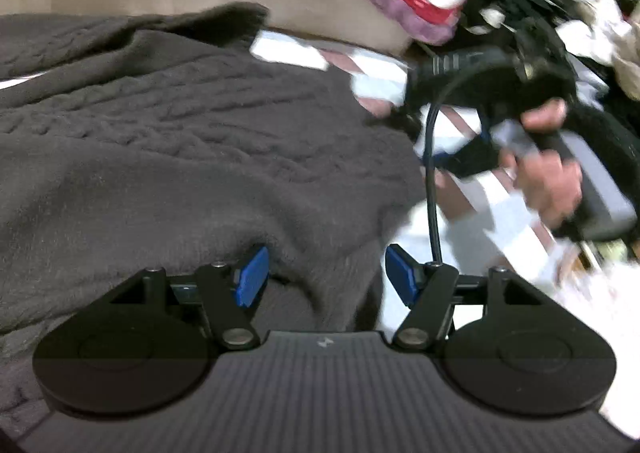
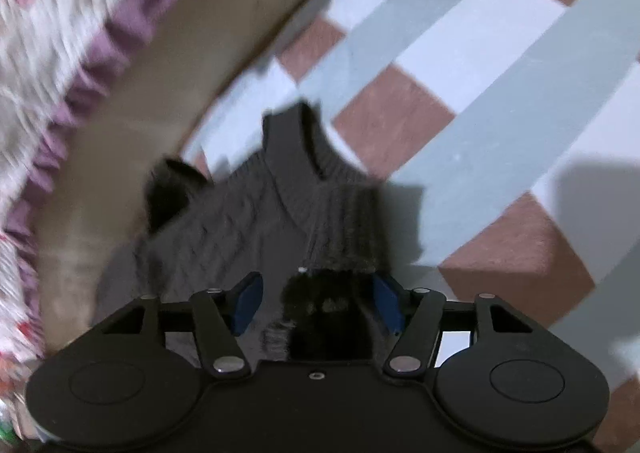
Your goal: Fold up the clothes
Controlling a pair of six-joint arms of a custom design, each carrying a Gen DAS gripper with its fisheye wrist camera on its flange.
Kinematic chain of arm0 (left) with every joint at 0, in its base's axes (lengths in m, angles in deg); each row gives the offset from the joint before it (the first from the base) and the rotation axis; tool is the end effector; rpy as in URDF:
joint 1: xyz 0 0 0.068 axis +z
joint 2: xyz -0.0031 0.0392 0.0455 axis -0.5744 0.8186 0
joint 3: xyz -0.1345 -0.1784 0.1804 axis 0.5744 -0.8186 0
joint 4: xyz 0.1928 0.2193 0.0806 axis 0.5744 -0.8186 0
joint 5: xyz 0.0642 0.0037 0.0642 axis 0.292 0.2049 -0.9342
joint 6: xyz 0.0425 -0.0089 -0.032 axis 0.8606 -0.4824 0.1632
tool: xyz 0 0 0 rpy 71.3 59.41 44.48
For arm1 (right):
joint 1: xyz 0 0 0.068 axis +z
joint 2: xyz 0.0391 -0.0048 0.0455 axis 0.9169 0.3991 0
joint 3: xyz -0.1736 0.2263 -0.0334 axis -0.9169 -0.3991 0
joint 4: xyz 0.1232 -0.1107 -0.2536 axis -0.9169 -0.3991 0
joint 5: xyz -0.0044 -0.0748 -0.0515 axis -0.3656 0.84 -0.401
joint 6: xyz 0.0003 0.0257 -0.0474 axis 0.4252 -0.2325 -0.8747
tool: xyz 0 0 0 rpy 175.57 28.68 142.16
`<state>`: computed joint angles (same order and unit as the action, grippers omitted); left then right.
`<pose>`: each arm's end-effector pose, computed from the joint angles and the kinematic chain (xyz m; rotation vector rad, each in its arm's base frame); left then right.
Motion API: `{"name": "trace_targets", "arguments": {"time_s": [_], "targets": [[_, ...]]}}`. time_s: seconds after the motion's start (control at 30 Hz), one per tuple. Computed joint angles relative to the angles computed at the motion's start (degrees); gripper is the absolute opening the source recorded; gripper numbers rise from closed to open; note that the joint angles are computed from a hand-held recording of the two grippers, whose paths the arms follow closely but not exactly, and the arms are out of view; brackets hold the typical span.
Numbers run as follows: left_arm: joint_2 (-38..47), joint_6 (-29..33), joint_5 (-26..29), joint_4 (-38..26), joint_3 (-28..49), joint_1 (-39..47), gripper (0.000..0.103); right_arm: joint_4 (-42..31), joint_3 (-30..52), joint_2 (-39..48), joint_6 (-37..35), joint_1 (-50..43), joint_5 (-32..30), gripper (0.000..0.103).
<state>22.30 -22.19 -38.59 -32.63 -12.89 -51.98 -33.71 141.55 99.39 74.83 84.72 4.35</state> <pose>0.2281 -0.0847 0.1856 0.3141 2.4029 -0.7369 0.3508 0.1239 0.2131 0.6276 2.6420 0.6871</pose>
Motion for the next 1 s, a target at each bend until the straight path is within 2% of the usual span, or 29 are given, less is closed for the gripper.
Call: {"name": "trace_targets", "arguments": {"time_s": [0.07,0.13,0.17,0.23,0.27,0.33,0.4,0.47,0.5,0.57,0.63,0.73,0.77,0.8,0.87,0.97,1.0], "targets": [[1.1,-3.3,-1.8,2.5,-0.4,-1.3,0.064,-3.7,3.1,2.1,-4.8,1.4,4.0,0.064],[0.2,-3.9,1.0,3.0,-1.4,-0.2,0.046,-4.9,3.3,1.5,-7.6,2.4,7.4,0.034],[0.7,-3.3,2.9,1.9,-0.9,0.5,0.025,-5.4,2.8,0.6,-8.4,2.7,9.5,0.011],[-0.8,-2.1,7.3,0.9,-1.4,2.2,0.021,-4.1,0.2,-2.6,-8.9,2.1,11.9,0.011],[-1.5,-1.5,9.5,0.3,-1.6,3.1,0.015,-1.7,-2.3,-5.1,-8.0,0.8,10.5,0.01],[-4.8,0.2,14.6,-3.4,-2.3,5.2,0.015,2.2,-6.4,-9.6,-7.1,-1.6,8.1,0.01],[-7.1,0.6,14.3,-5.3,-3.2,4.8,0.015,7.0,-10.2,-12.2,-6.1,-4.7,3.5,0.01],[-5.0,-0.1,14.1,-6.0,-3.5,3.5,0.015,10.2,-12.7,-12.2,-3.9,-7.6,-0.2,0.01],[-2.8,-0.8,14.1,-6.1,-3.3,2.8,0.015,10.3,-12.9,-11.6,-3.9,-8.1,-0.4,0.01],[-0.1,-3.0,10.0,-5.5,-2.8,0.2,0.017,8.9,-12.3,-9.7,-4.8,-7.6,1.0,0.009],[-3.1,-3.7,9.2,-5.2,-3.6,0.4,0.021,9.1,-12.7,-9.9,-4.4,-7.6,1.5,0.009],[-8.7,1.5,5.9,-10.7,-2.2,0.5,0.025,9.1,-13.2,-10.3,-3.4,-7.9,1.9,0.009],[-9.9,3.3,4.4,-12.1,-1.5,0.5,0.032,8.7,-13.2,-10.2,-3.3,-7.9,2.2,0.009],[-12.3,5.1,3.1,-13.4,-1.4,0.7,0.047,7.9,-12.7,-10.1,-3.3,-7.6,3.0,0.009],[-16.1,5.7,1.4,-14.0,-1.9,2.1,0.057,5.8,-11.4,-10.0,-3.8,-6.8,5.0,0.011],[-15.0,5.8,4.4,-12.9,-2.3,5.5,0.057,0.1,-8.2,-9.5,-6.3,-4.0,13.4,0.014],[-13.1,5.5,5.7,-12.2,-1.9,5.9,0.057,-2.1,-7.2,-9.2,-7.0,-3.1,16.5,0.019]]}}
